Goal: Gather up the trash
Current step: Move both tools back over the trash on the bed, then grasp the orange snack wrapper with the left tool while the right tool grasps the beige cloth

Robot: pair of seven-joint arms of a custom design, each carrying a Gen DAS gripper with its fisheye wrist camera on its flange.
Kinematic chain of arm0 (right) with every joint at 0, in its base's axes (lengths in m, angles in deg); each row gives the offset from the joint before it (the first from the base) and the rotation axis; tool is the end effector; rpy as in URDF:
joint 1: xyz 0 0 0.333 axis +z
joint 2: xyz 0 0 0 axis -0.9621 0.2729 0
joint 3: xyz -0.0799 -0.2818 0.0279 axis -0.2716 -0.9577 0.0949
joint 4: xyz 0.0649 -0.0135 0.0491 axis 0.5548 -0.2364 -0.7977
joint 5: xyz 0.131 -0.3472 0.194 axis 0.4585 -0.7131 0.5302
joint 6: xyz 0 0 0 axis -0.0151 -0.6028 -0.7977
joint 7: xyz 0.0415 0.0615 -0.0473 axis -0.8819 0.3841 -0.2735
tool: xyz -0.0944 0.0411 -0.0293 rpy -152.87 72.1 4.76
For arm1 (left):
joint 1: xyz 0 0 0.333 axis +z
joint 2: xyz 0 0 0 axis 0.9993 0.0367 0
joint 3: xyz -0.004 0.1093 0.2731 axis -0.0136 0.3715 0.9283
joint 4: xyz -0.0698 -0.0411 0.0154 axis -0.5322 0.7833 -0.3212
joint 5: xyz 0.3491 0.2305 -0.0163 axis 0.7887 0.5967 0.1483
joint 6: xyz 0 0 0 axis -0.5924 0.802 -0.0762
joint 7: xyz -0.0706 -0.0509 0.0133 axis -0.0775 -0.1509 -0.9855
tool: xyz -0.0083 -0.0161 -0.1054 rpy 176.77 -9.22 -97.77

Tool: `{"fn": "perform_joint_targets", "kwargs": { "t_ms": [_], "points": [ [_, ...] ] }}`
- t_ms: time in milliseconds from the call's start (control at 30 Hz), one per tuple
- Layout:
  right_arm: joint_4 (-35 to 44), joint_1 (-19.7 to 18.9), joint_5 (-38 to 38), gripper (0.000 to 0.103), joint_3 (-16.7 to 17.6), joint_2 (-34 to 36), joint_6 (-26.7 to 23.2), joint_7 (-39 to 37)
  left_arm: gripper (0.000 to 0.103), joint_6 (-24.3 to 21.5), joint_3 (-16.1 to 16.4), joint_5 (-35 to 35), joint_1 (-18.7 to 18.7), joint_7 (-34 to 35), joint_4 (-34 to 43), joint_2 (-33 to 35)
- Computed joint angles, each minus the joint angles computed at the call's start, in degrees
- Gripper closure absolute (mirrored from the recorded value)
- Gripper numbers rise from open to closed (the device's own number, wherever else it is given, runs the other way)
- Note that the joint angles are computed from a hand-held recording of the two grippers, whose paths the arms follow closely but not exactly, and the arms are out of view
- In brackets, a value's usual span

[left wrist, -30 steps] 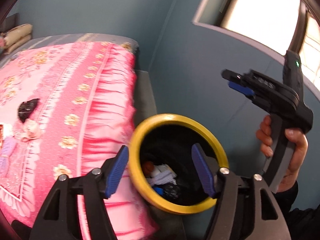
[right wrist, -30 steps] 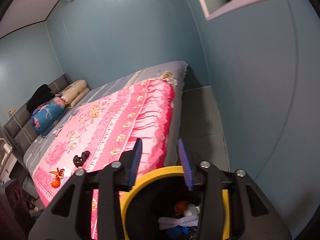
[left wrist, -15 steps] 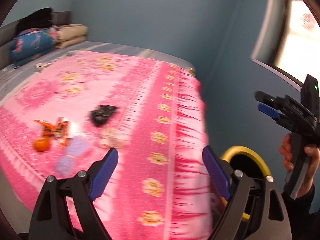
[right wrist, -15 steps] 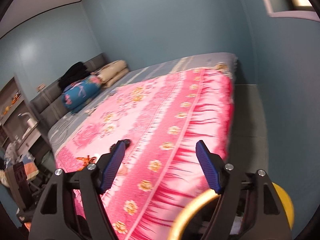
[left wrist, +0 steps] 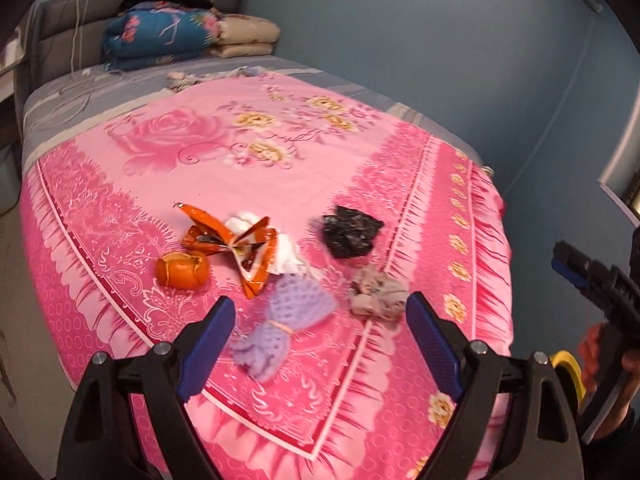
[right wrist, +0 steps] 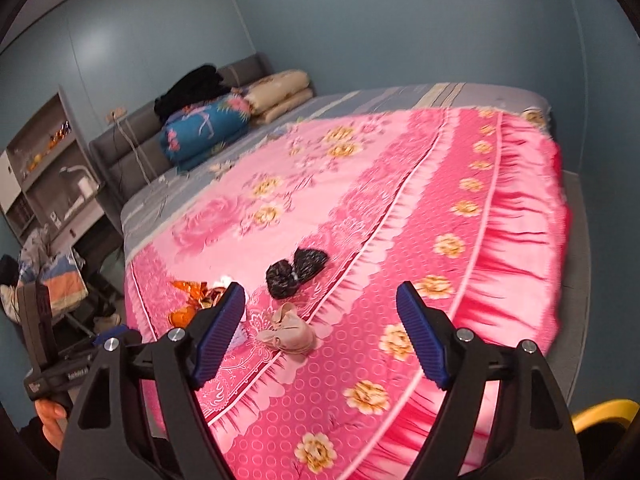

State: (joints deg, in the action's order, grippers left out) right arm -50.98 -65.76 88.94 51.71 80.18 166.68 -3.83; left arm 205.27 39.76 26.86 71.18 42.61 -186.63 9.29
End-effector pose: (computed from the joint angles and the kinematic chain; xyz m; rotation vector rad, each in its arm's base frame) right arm 0.6053 0.0878 0.6142 -1.8996 1.1055 -0.1768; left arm 0.4543 -0.3390 0.5599 -2.2020 1.1617 -0.8655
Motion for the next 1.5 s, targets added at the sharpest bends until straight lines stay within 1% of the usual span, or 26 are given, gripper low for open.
{"fn": "perform_joint_targets", "kwargs": {
  "t_ms": [133,267,533,633,700,800,900,967,1000,1067,1100,1133,1167,1200,1233,1267,1367,1400,1467,1500],
  "points": [
    [2.36,1.19,-3.25,0.028,1.77,4.28,0.44,1.78,0.019,3.41,1.85,-0.23,1.86,-1.97,-2.09,0.69],
    [4.74,2.11,-7.15,0.028,3.39,8.57,0.15,4.10,0.019,4.98,2.93,0.16,3.24,-1.63,-2.11,2.44],
    [6.26,4.09,-14.20,0.028,5.56,13.43,1.40,6.96,0.020,5.53,5.14,0.33,4.44,4.48,1.18,7.57],
    [6.35,4.95,-17.08,0.028,6.08,14.69,1.76,7.66,0.020,6.12,5.83,0.10,4.60,5.83,1.67,8.91],
    [6.87,5.40,-19.38,0.028,6.19,15.56,1.12,8.15,0.020,6.86,6.29,-0.16,4.73,6.27,1.79,9.67],
    [6.90,6.05,-22.39,0.028,6.28,16.34,1.61,8.62,0.023,7.75,6.81,-0.93,4.75,7.83,2.43,11.13],
    [6.77,6.72,-24.79,0.028,6.42,16.98,2.90,9.03,0.032,8.68,7.29,-1.47,4.75,8.56,2.69,12.03],
    [7.52,7.04,-26.03,0.028,6.43,17.96,3.01,10.03,0.042,10.07,7.61,-2.15,4.82,9.25,2.72,12.60],
    [8.15,7.13,-26.38,0.029,6.46,18.61,2.68,10.63,0.045,10.46,7.73,-2.20,4.83,9.38,2.67,12.72],
    [9.43,7.21,-26.96,0.029,6.58,19.61,1.83,11.24,0.056,11.31,7.96,-1.98,4.89,9.78,2.61,13.03],
    [10.16,7.34,-27.35,0.029,6.69,20.29,1.29,11.40,0.060,11.78,8.07,-1.92,4.94,9.90,2.48,13.07],
    [11.17,7.50,-27.98,0.033,6.78,21.09,0.14,11.48,0.067,12.64,8.22,-1.93,5.05,10.01,2.14,13.03],
    [11.90,7.78,-28.87,0.037,6.79,21.74,-0.64,11.68,0.069,13.44,8.35,-2.06,5.17,10.19,1.78,12.94],
    [11.93,8.15,-29.74,0.043,6.74,21.95,-0.14,12.05,0.070,13.76,8.40,-1.89,5.24,10.21,1.68,12.90],
    [11.74,8.37,-30.17,0.044,6.75,21.93,0.43,12.36,0.074,14.03,8.40,-1.50,5.26,10.24,1.54,12.79],
    [11.44,8.55,-30.46,0.049,6.81,21.87,1.00,12.54,0.078,14.38,8.36,-1.26,5.26,10.55,1.45,12.74],
    [11.57,9.07,-31.68,0.063,6.91,22.11,1.46,12.89,0.083,12.58,7.90,0.42,4.80,11.30,2.19,12.90],
    [11.49,9.30,-32.26,0.064,6.82,22.06,1.86,13.26,0.086,12.47,7.86,0.69,4.69,11.31,2.15,12.84],
    [11.06,9.45,-32.58,0.072,6.87,21.80,2.40,13.67,0.088,12.48,7.87,0.87,4.64,10.86,1.71,12.30],
    [10.67,9.46,-32.63,0.074,6.97,21.48,2.77,13.40,0.088,12.43,7.82,1.11,4.63,10.47,1.52,11.98]
  ]
}}
